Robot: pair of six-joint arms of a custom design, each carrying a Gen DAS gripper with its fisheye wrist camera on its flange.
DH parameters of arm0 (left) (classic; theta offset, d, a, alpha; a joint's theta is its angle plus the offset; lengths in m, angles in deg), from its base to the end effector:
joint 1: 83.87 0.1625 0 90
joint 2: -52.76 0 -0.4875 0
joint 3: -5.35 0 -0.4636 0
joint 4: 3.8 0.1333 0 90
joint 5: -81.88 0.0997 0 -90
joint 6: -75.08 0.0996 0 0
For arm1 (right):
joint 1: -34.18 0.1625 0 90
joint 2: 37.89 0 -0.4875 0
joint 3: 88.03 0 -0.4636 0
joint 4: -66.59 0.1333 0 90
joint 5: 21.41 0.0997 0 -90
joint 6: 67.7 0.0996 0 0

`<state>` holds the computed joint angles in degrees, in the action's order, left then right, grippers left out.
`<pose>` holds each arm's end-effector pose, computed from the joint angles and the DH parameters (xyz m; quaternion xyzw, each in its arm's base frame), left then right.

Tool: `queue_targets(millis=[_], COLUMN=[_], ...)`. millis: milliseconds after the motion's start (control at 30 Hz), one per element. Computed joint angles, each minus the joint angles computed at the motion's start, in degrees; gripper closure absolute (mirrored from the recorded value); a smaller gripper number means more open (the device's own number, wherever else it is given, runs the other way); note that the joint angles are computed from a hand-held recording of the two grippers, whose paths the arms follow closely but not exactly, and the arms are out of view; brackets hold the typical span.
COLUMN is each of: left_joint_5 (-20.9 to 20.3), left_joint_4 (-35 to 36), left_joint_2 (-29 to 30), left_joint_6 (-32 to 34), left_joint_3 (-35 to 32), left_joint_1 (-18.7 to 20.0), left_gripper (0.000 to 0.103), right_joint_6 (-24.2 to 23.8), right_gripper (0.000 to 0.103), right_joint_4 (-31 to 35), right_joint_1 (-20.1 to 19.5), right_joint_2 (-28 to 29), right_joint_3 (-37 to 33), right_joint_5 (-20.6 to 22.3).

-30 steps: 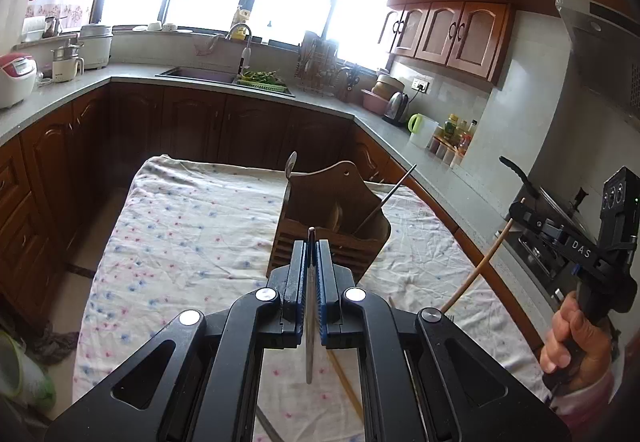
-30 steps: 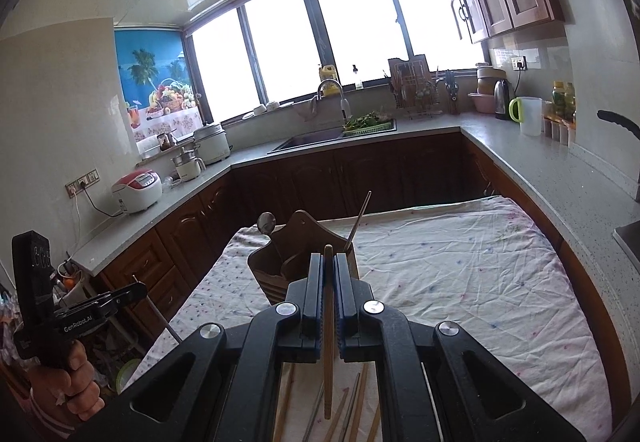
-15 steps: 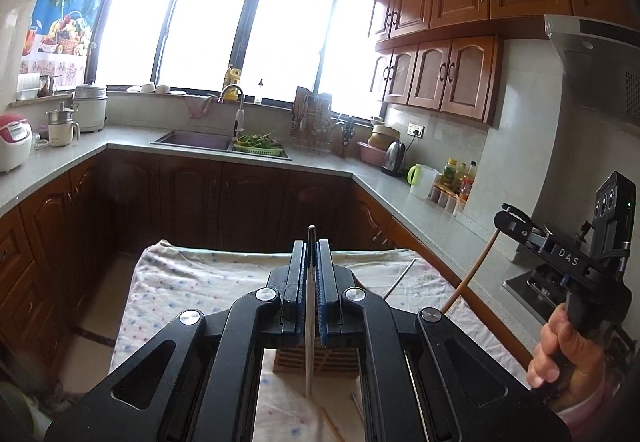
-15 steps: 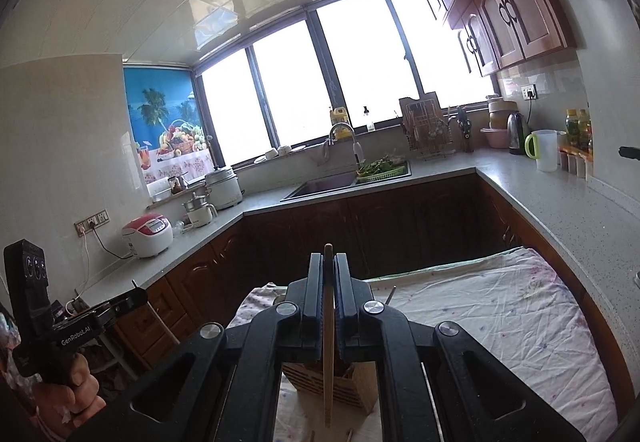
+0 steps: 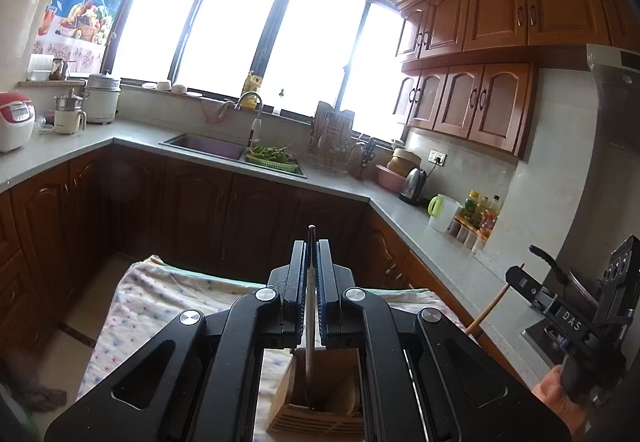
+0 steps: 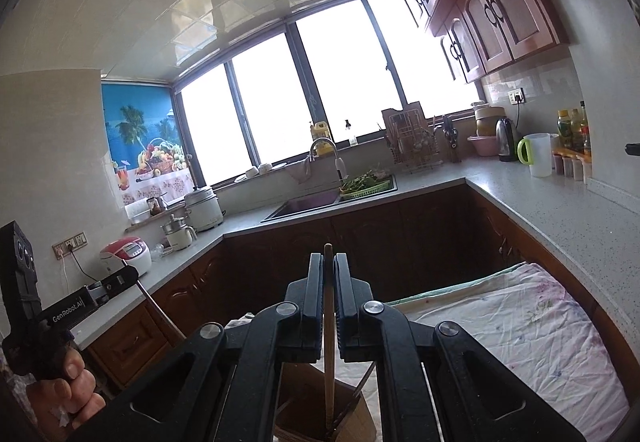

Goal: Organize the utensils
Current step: 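Lift both chopsticks and lower them into the wooden holder with both tools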

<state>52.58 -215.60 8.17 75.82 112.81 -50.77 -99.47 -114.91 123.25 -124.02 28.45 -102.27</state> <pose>-0.4258 -0.5404 0.1524 0.1444 0.7781 -0.5816 0.1883 0.1399 -0.5696 0.4545 0.2673 -0.8166 0.5059 0.0769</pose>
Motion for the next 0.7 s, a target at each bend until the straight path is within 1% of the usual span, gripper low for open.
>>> queue_targets(millis=[67,267,433,500,567,700], left_joint_5=[-0.7,-1.7,-2.9,-3.4,-2.2,-2.2], left_joint_4=[1.3,2.3,6.7,7.8,7.5,8.7], left_joint_2=[0.4,1.8,1.9,2.2,2.8,2.5], left_joint_6=[-3.7,-9.0,-13.3,-13.6,-12.3,-12.6], left_joint_3=[0.6,1.7,2.4,2.2,1.7,1.7], left_joint_1=[1.1,3.1,4.2,4.3,4.0,3.9], left_gripper=[0.099,0.099,0.099,0.099,0.099,0.099], right_joint_6=[0.4,1.2,1.6,1.2,0.9,0.9], right_gripper=[0.098,0.098,0.098,0.098,0.098,0.097], right_joint_4=[-0.3,-1.4,0.0,0.9,0.8,1.9], right_joint_1=[-0.7,-2.3,-3.0,-3.0,-3.0,-3.1], right_joint_2=[0.7,1.8,2.5,2.6,2.7,2.6], right_joint_3=[0.1,1.4,1.6,1.6,1.8,1.4], right_joint_5=[-0.1,-0.4,-1.7,-2.3,-2.7,-2.9])
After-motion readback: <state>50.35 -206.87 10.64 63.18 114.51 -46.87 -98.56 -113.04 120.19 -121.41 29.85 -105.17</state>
